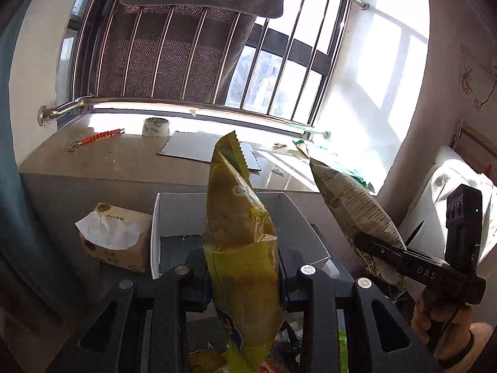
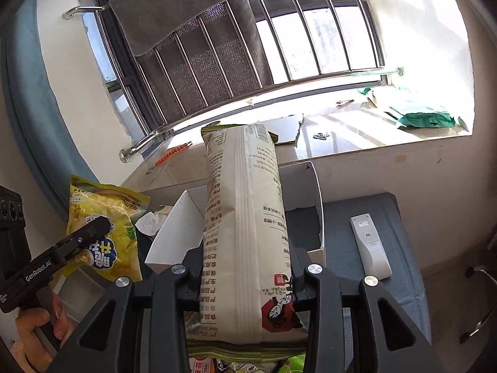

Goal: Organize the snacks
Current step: 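Carry the white bag into the box with right while left drops yellow chip bag in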

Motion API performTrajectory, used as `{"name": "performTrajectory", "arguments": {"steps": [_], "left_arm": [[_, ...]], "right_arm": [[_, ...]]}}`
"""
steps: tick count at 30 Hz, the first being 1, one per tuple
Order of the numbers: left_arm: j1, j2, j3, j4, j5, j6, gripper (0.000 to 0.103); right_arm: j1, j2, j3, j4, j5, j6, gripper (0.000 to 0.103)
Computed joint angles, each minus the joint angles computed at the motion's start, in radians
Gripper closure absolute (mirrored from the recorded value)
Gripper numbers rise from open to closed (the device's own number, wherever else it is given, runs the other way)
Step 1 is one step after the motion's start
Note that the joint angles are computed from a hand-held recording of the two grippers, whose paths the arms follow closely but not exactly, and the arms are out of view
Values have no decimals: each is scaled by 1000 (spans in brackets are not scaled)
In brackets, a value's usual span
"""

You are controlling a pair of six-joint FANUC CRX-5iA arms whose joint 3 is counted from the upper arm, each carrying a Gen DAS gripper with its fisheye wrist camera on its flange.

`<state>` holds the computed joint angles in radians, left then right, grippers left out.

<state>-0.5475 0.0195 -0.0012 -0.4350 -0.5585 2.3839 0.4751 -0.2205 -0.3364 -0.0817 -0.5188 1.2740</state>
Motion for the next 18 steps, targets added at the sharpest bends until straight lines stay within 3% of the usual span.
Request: {"name": "performTrajectory", "arguments": {"steps": [3, 6, 7, 8, 9, 10, 11, 13, 15, 18], "left_arm": [[44, 84, 79, 69, -41, -67, 67], [63, 162, 168, 85, -130, -91, 65], [59, 182, 197, 65, -165, -87, 59], [53, 203, 228, 43, -205, -80, 51], [51, 225, 260, 31, -251, -79, 23], [49, 240, 282, 21, -288, -78, 0], [47, 238, 277, 5, -290, -64, 0], [58, 205, 225, 22, -240, -53, 0], [66, 175, 184, 36, -218, -40, 0], [36, 139, 160, -45, -216, 4, 0]], "right_arm": [[-19, 130, 124, -20, -75, 22, 63], [-3, 206, 159, 91, -66, -40, 62], [5, 223, 155, 145, -42, -73, 61], [3, 238, 162, 155, -28, -77, 54], [-5, 254, 182, 129, -29, -51, 28], [-12, 272, 203, 115, -45, -46, 10], [-14, 286, 214, 127, -58, -72, 0], [-26, 302, 251, 87, -122, -39, 0], [-40, 282, 237, 47, -103, -17, 0], [-46, 225, 187, 26, -40, -19, 0]]}}
